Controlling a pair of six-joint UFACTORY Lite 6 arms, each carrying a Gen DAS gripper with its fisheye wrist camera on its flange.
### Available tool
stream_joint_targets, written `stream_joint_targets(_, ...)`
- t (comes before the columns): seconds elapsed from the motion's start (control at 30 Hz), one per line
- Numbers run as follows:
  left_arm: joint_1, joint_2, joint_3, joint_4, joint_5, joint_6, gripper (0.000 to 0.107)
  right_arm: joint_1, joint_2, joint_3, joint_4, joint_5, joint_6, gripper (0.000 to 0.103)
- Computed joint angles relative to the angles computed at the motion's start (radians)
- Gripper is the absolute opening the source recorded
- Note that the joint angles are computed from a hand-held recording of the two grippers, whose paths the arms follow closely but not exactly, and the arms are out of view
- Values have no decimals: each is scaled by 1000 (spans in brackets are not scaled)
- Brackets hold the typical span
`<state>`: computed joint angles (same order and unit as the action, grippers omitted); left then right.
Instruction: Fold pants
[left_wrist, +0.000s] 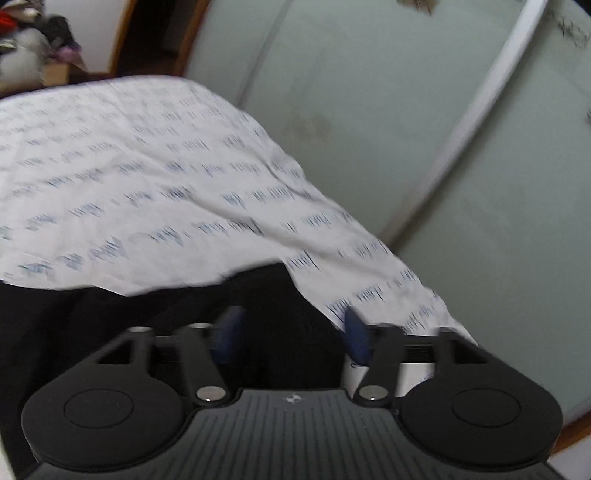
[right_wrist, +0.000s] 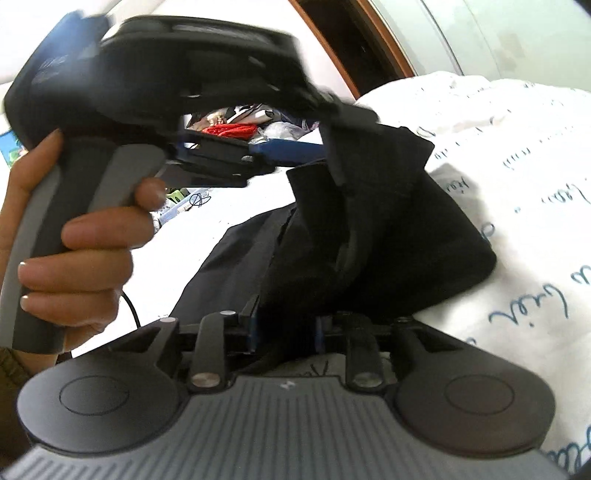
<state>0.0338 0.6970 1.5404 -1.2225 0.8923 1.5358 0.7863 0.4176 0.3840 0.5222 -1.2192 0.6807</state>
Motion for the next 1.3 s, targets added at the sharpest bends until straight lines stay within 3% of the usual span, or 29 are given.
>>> stream_joint_targets(0.03, 22, -17, -25, -32, -14, 42, 76, -23, -11, -16, -34, -4, 27, 29)
stream_joint_targets(0.13, 86, -34, -55, -58, -73, 113, 76, -40, -64, -104, -68, -35, 105, 40)
stream_joint_targets(0.27, 166, 12, -37, -34, -145, 117, 76, 115, -352, -249, 287, 122, -101, 45)
stream_joint_targets(0.33, 198, 27, -53, -47, -169, 144, 76, 204, -457, -260, 497, 150, -262, 45)
stream_joint_targets(0.4, 213, 24, -95, -62, -185, 206, 76, 213, -524, -254, 581, 152, -408, 45)
stream_joint_targets(0.53, 181, -63, -298, -199, -254, 542, 76, 112, -424, -130, 540, 199, -580, 44)
stream_joint_targets(0.57, 172, -90, -354, -265, -266, 647, 76, 87, -381, -94, 528, 214, -606, 49)
stream_joint_targets(0.67, 167, -137, -449, -414, -256, 846, 76, 20, -324, -28, 521, 281, -676, 50)
stream_joint_targets(0.73, 179, -135, -444, -432, -250, 839, 76, 15, -313, -23, 515, 309, -685, 45)
stream_joint_targets(0.83, 196, -122, -407, -451, -266, 767, 76, 123, -294, -9, 653, 279, -777, 16)
stream_joint_targets(0.87, 207, -115, -391, -446, -262, 735, 76, 146, -290, 3, 712, 262, -834, 13)
stream_joint_targets(1.03, 259, -99, -339, -421, -223, 633, 78, 181, -336, -10, 803, 215, -924, 7)
stream_joint_targets(1.13, 239, -70, -314, -419, -271, 638, 81, 172, -296, 20, 866, 227, -993, 1)
stream_joint_targets(1.23, 223, -52, -299, -407, -299, 639, 81, 126, -213, 74, 895, 285, -1063, 2)
stream_joint_targets(1.3, 224, -60, -303, -471, -288, 700, 81, 144, -245, 57, 910, 252, -1045, 5)
